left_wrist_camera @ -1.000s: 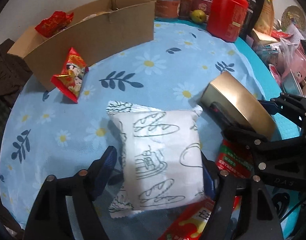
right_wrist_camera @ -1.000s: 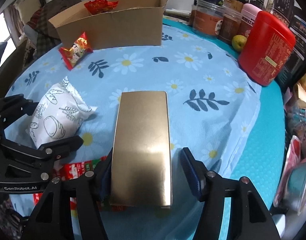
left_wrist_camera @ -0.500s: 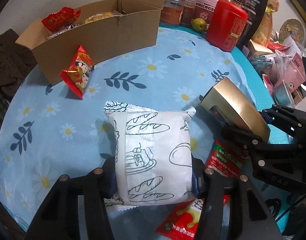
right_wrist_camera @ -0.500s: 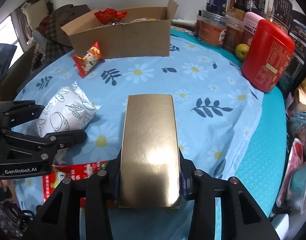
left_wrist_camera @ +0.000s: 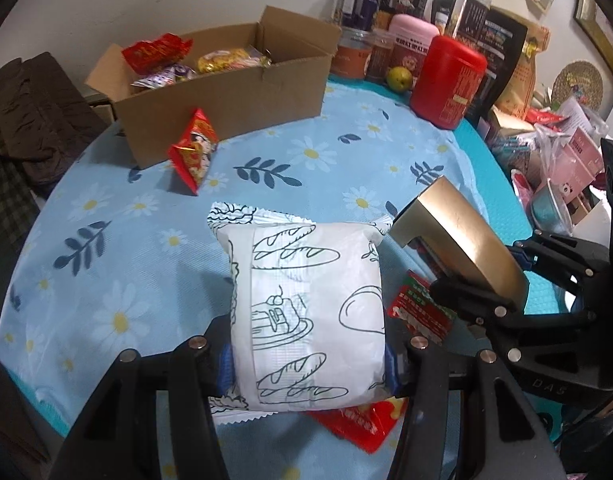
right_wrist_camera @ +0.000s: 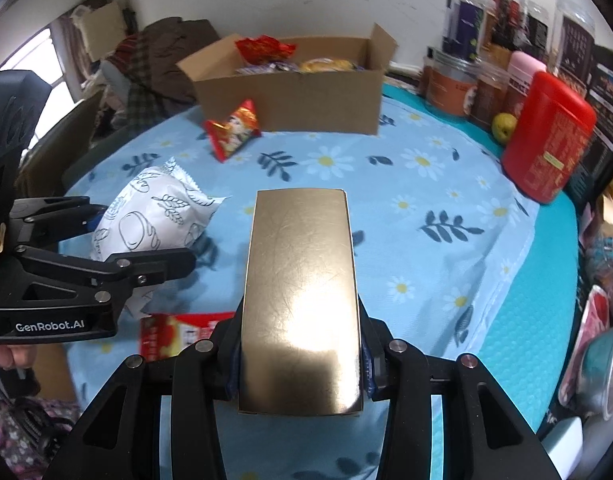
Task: Organize snacks
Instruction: 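Carry the white bag and gold box with both tools over the cardboard box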
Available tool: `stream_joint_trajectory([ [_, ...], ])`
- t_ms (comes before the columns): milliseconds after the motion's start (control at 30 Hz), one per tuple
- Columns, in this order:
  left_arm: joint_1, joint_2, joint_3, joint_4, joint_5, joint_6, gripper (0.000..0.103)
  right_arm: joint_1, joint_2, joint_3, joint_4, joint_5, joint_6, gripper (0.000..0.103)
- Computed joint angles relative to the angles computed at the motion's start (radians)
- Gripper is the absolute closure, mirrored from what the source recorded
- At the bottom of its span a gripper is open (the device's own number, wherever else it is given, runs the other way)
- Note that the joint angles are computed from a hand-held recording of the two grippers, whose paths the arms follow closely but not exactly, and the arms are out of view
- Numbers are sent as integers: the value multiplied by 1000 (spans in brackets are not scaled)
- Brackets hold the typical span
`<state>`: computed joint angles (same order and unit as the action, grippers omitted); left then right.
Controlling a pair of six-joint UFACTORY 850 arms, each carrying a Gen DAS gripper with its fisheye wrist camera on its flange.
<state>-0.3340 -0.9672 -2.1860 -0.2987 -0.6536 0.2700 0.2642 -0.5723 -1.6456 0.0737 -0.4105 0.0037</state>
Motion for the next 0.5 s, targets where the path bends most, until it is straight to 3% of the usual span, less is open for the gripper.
stream_joint_trajectory([
  [200, 8, 102, 139, -25, 97, 1, 49, 18, 27, 8, 78, 21, -108, 60],
  [500, 21, 180, 211, -107, 222, 83, 49, 45, 36, -37, 77, 53, -167, 60],
])
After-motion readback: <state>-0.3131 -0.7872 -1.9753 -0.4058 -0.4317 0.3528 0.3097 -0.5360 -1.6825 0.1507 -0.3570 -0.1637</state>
